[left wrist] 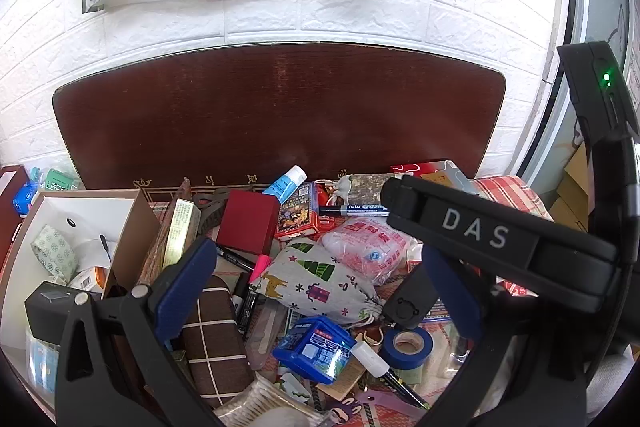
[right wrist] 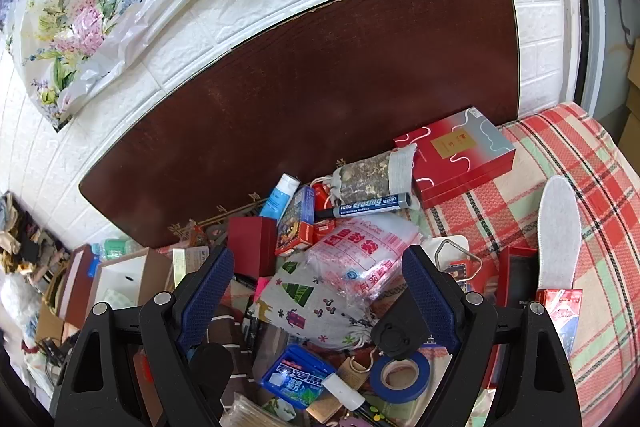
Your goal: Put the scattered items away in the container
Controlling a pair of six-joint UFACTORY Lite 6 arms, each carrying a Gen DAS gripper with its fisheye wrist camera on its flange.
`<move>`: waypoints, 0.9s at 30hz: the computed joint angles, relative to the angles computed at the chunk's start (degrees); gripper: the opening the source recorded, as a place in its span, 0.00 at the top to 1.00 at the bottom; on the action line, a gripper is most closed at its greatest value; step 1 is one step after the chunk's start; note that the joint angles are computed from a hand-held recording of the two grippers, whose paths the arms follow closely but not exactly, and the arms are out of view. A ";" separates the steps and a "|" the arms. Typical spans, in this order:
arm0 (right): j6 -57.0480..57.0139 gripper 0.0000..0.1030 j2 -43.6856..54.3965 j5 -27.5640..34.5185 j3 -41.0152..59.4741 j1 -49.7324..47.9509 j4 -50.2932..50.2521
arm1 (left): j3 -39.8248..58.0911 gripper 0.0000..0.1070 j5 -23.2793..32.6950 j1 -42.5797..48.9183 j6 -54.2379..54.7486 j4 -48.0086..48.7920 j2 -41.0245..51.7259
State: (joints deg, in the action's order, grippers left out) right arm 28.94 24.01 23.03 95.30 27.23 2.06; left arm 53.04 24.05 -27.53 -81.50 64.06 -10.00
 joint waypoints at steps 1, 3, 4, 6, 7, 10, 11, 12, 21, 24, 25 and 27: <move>0.00 0.15 0.06 -0.02 0.03 0.00 0.00 | 0.14 0.04 0.06 -0.02 0.15 -0.17 0.09; -0.04 0.15 0.18 -0.02 0.10 -0.01 0.05 | 0.32 0.04 0.21 -0.04 0.42 -0.41 0.18; -0.16 0.15 0.25 0.00 0.16 -0.02 0.17 | 0.28 0.04 0.40 -0.07 0.08 -0.02 0.22; 0.49 0.15 0.14 0.53 0.55 0.10 -0.45 | 0.08 0.04 0.31 0.01 -0.47 0.55 0.27; 0.28 0.15 0.39 -0.39 -0.12 -0.03 -0.35 | 0.05 0.04 0.30 -0.04 -0.50 0.56 0.27; 0.23 0.15 0.45 -0.34 -0.04 -0.04 -0.29 | -0.14 0.04 0.40 -0.11 -1.17 1.22 0.26; 0.32 0.15 0.47 -0.21 0.06 -0.02 -0.37 | -0.27 0.04 0.26 -0.07 -1.23 1.25 0.21; 0.30 0.15 0.45 -0.13 0.12 -0.02 -0.32 | -0.23 0.04 0.19 -0.03 -1.08 1.04 0.26; 0.28 0.15 0.54 0.19 0.48 -0.02 -0.26 | 0.33 0.04 -0.10 0.13 0.77 -1.33 0.45; 0.27 0.15 0.62 0.35 0.62 -0.04 -0.26 | 0.37 0.04 -0.01 0.04 0.82 -1.39 0.42; 0.02 0.15 0.59 0.34 0.60 -0.09 -0.03 | 0.39 0.04 0.00 0.07 0.91 -1.45 0.40; 0.04 0.15 0.60 0.21 0.55 -0.09 -0.05 | 0.35 0.04 0.01 0.04 0.93 -1.53 0.38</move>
